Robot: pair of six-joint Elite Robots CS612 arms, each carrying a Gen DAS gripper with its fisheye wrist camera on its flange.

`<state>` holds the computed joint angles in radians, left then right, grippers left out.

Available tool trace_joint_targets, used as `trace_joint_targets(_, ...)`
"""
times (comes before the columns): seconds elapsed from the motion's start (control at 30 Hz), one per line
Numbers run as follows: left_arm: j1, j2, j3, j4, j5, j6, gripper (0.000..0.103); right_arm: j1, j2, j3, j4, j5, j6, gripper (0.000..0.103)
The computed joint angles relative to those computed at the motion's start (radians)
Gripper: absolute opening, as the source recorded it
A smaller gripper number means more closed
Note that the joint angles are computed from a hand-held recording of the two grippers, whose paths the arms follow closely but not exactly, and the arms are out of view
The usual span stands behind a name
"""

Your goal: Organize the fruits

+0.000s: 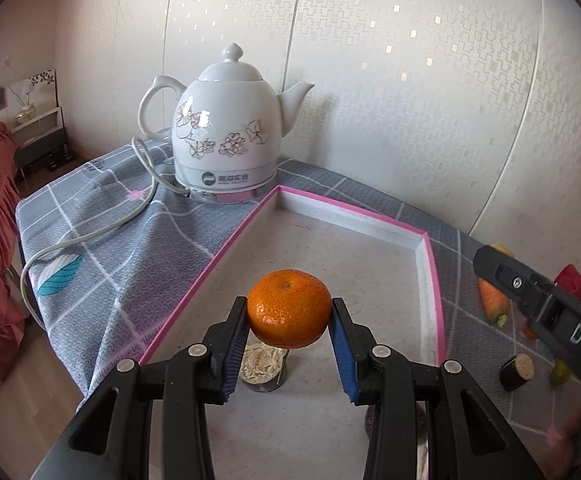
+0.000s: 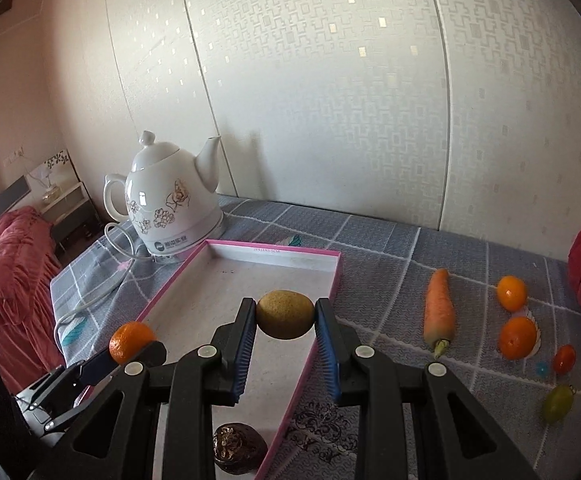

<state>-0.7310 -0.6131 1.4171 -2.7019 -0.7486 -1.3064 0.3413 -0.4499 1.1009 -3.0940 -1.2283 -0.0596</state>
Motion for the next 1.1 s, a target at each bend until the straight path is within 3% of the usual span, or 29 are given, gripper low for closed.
trace_joint_targets(0.4, -0.002, -0.005, -0.001, 0.027, -0.002, -0.046, 0.042, 0.005, 0.019, -0.029, 0.024, 0.072, -0.010, 0.031)
trace_joint_targets(0.53, -0.015, -0.014, 0.001, 0.035, 0.061, -0.046, 0.051, 0.007, 0.020, -0.028, 0.025, 0.080, -0.026, 0.031)
trace_joint_targets(0.7, -0.020, -0.020, -0.002, 0.054, 0.066, -0.041, 0.051, 0.001, 0.012, -0.014, -0.002, 0.092, -0.013, 0.034)
trace_joint_targets(0.93, -0.035, -0.039, 0.005, 0.068, 0.078, -0.025, 0.051, -0.012, -0.018, 0.033, -0.044, 0.067, 0.024, 0.033)
trace_joint_targets(1.1, -0.061, -0.058, -0.007, 0.090, 0.136, 0.023, 0.051, -0.039, -0.059, 0.109, -0.123, 0.038, 0.061, 0.033)
